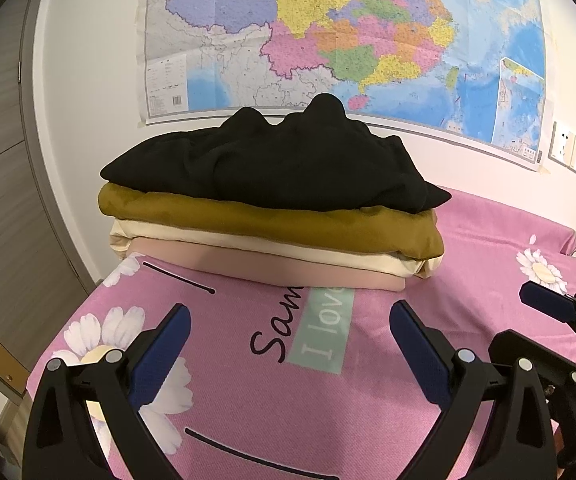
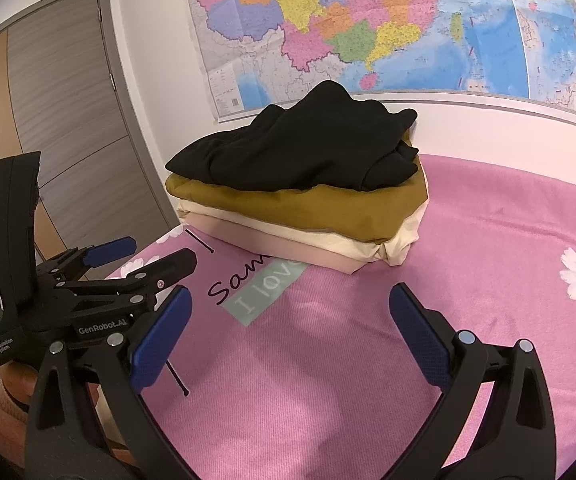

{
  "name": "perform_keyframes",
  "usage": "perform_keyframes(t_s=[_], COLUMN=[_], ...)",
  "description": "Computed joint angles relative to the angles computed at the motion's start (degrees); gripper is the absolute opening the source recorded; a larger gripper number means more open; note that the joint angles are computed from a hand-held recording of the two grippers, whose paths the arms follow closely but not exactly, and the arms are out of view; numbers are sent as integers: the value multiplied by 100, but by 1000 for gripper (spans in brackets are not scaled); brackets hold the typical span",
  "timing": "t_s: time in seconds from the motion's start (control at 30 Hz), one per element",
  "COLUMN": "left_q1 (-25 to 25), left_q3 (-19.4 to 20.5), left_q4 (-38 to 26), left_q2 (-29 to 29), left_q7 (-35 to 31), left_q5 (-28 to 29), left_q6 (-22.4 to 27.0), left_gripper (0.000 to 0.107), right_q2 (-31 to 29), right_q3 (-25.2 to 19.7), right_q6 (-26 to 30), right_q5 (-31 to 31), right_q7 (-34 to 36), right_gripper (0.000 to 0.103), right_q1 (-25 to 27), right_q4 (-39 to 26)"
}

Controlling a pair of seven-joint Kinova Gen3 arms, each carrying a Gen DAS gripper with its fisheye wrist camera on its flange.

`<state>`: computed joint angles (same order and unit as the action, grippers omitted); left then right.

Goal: Fold large clothes

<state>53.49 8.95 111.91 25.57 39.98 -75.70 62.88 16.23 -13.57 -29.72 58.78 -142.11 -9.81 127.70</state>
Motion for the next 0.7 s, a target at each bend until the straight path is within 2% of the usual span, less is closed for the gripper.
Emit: perform_keyframes(t_s=[0.7], left_q1=[-17], left_q3=[-7], left_q4=[15], left_q2=[19], left_q7=[8], left_q5=[-36], left_q6=[-56], left_gripper=[96], right_q2=[34], right_q3=[-7], right_q6=[24], right_q5=[77], right_q7=[-112], right_gripper=[97], right_q1=[17], right_q4=[-27])
